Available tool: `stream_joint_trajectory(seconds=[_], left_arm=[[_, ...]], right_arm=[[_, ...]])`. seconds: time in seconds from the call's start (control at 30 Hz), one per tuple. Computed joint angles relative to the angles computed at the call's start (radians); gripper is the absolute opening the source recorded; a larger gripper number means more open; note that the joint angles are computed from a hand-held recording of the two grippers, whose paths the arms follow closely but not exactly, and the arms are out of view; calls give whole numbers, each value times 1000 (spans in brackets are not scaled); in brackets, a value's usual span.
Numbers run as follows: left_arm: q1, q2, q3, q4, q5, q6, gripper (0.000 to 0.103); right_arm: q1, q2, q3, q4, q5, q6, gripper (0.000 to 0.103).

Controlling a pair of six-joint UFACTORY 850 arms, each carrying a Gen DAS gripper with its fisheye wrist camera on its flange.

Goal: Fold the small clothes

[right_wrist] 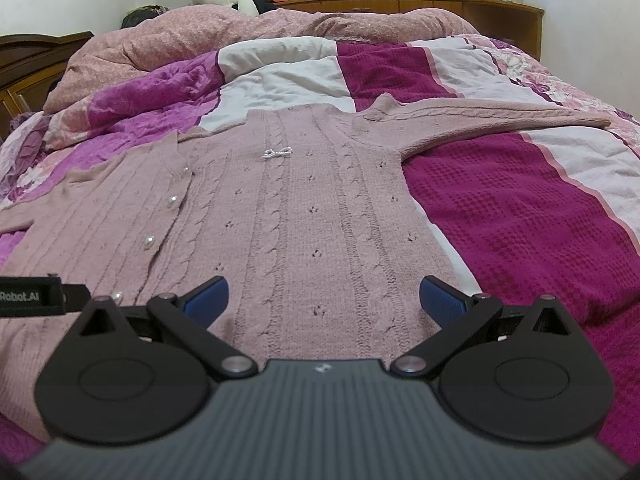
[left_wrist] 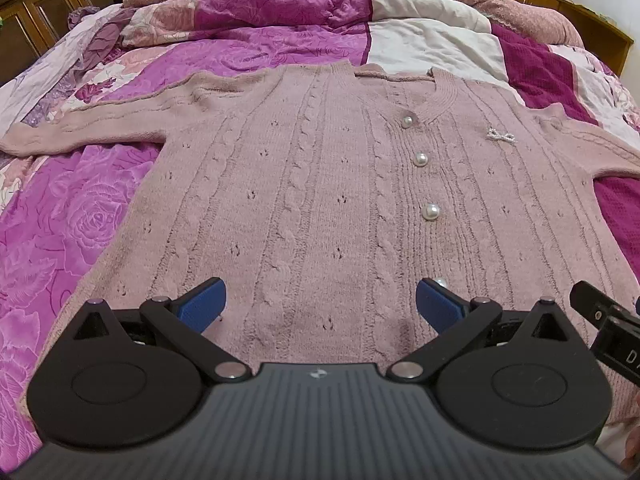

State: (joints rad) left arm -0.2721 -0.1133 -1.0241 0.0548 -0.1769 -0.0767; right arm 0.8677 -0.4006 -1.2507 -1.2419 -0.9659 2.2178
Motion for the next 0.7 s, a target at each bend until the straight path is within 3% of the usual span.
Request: stream_joint_trajectory(seconds=[0.7], left_arm=[[-6,0,-1,0,1,3,103]], right_arm=[[0,-5,-7,3,0,-9,103]])
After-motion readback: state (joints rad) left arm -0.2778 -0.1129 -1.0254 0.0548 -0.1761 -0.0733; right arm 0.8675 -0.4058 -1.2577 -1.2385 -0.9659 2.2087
